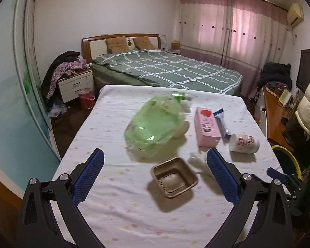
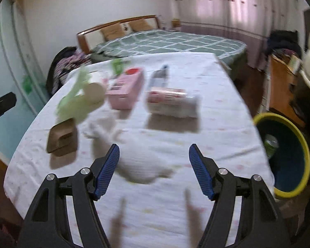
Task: Collect trash
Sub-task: 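Move the right gripper back to the white tissue and grasp it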
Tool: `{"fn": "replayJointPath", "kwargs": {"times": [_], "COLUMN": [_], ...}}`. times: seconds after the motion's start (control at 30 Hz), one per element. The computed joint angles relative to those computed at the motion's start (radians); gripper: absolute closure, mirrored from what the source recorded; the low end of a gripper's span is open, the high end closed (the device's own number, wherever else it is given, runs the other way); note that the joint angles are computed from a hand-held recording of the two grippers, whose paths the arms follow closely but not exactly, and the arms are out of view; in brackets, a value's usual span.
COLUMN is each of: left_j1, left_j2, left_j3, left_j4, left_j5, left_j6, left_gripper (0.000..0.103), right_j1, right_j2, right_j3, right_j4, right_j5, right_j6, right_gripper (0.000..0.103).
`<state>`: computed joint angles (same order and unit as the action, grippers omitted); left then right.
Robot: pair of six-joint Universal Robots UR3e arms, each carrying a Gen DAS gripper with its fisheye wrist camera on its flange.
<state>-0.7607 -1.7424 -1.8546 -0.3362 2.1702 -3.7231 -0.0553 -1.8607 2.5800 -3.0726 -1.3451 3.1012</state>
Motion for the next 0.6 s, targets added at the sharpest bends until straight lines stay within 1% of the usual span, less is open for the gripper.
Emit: {"fn": "replayJointPath", "kwargs": {"times": [0.03, 0.07, 0.23, 0.37, 0.43, 0.47, 0.57, 0.6], "left_j1": [0.011, 0.022, 0.052, 0.058, 0.066, 0.068, 0.071, 0.072], "left_j2": [0.015, 0.03, 0.063, 0.072, 0.074, 0.074, 0.067, 0.062], "left_j3": [-0.029, -0.057, -0.128, -0.15, -0.161, -0.166, -0.172, -0.171], "left_j4": [0.017, 0.032, 0.074, 0.082, 0.093, 0.101, 0.117, 0.119], "left_j5": [-0.008, -0.014, -0.042, -0.049, -0.055, -0.059, -0.067, -0.071], "left_j6": [0.001, 0.002, -0.005, -0.016, -0.013, -0.011, -0.006, -0.004], "left_gripper": [0.005, 0.005, 0.005, 0.005, 0.005, 0.005, 0.005, 0.005], "right_j1": [0.03, 0.096, 0.192, 0.199, 0.199, 0.197, 0.178, 0.168], "right_j2": [0.039, 0.115, 0.256, 0.309, 0.333, 0.339, 0.338, 0.33], "right_j3": [-0.02, -0.062, -0.166, -0.211, -0.221, -0.22, -0.214, -0.21], "right_j4": [-0.018, -0.052, -0.055, -0.03, -0.03, -0.029, -0.025, -0.02], "right_j5": [-0.017, -0.071, -0.141, -0.141, -0.145, -0.142, -0.123, -0.112], "right_j6": [0.012, 0.039, 0.075, 0.081, 0.087, 0.089, 0.085, 0.081], "right_gripper": [0.037, 0.037, 0.037, 0.038, 0.047, 0.05, 0.061, 0.067]}}
